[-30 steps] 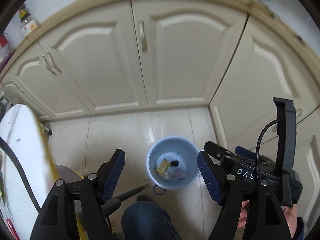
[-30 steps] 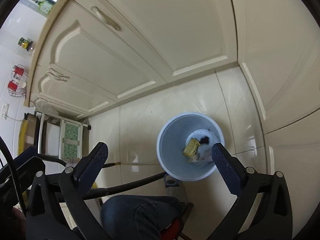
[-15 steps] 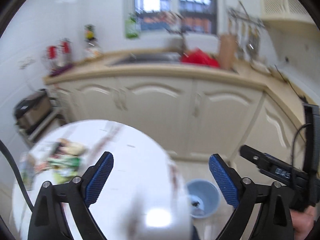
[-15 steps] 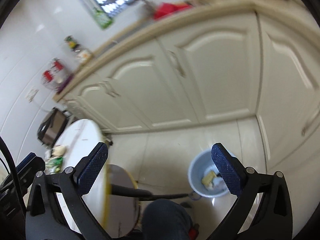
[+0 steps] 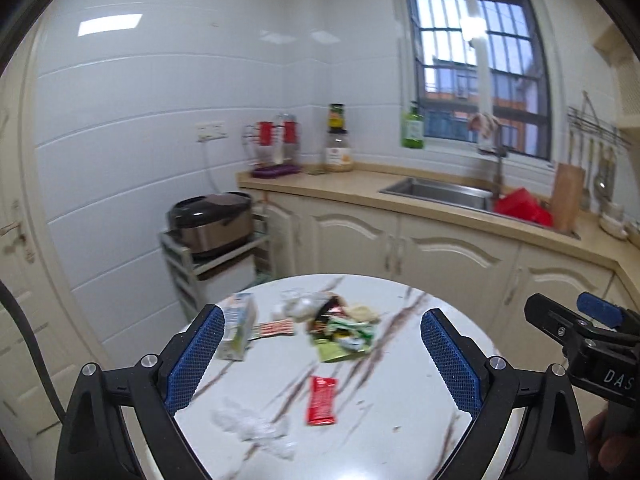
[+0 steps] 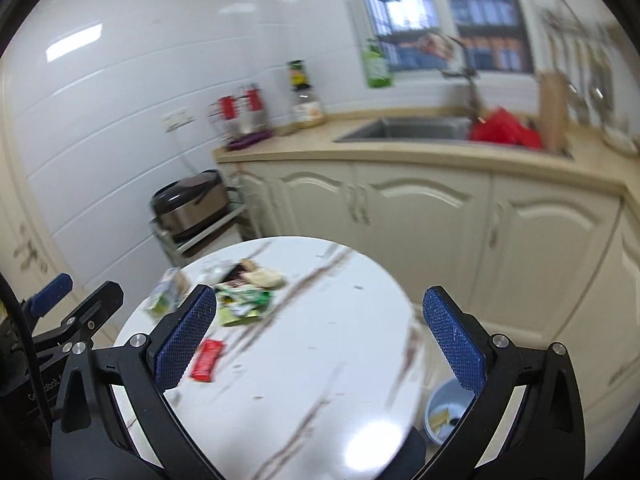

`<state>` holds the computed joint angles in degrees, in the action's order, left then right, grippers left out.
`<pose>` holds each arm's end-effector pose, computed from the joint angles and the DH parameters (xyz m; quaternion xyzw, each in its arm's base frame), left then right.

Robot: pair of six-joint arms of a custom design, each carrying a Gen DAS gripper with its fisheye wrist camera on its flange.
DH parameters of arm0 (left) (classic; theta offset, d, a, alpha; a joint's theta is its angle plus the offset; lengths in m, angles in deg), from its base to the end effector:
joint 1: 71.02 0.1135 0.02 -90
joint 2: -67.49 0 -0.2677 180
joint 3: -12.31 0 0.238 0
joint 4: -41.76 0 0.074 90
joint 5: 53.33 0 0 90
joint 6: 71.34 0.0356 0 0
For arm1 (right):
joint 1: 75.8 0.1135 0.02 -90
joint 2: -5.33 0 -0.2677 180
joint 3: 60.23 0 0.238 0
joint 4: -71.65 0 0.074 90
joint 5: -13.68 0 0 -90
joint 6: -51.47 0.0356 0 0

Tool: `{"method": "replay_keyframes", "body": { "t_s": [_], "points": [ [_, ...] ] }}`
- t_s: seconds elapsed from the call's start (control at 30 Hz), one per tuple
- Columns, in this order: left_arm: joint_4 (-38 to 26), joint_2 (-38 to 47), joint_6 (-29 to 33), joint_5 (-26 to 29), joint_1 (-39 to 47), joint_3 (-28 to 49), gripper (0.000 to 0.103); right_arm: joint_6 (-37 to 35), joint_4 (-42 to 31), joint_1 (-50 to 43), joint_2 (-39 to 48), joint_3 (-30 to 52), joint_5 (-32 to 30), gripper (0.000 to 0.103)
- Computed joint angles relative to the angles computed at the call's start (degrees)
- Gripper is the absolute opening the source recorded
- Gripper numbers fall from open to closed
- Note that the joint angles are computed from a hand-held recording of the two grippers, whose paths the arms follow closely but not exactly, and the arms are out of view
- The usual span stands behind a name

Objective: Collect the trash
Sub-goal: 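Return both tools to the table toward the red wrapper and clear plastic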

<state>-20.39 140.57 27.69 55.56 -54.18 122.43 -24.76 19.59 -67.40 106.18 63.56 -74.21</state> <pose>0.2231 0.0555 0.4673 0.0311 0.8365 -0.0165 0.5468 0.3814 0.0550 0.4159 0.0497 0.8606 0.0818 0.5002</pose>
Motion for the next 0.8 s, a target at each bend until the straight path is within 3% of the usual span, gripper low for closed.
{"method": "replay_keyframes", "body": {
  "t_s": [0.23, 0.4, 0.5, 0.6, 0.8],
  "points": [
    [-2.49, -11.49, 1.25, 8.58, 14.68, -8.30, 0.102, -2.72, 1.22, 9.72, -2.05, -1.36, 6.62, 0.103],
    [-4.77, -13.48, 4.56, 18.02, 26.30, -11.09, 0.102, -3.91, 2.18, 13.17, -2.67, -2.71, 9.24, 0.103],
    [-4.97, -12.95, 5.75, 19.99, 29.05, -12.50, 0.102, -3.87, 2.04, 13.97, -1.85, -2.28, 10.19, 0.103],
    [-5.64, -10.68, 6.00, 20.80, 30.08, -12.38, 0.102, -3.98, 0.84, 14.04, 0.96, 0.14, 9.92, 0.103],
    [-5.60, -1.86, 5.28, 12.94, 23.13, -7.78, 0.102, -3.62, -3.03, 13.66, 8.43, 5.78, 8.67, 0.103]
  ]
}}
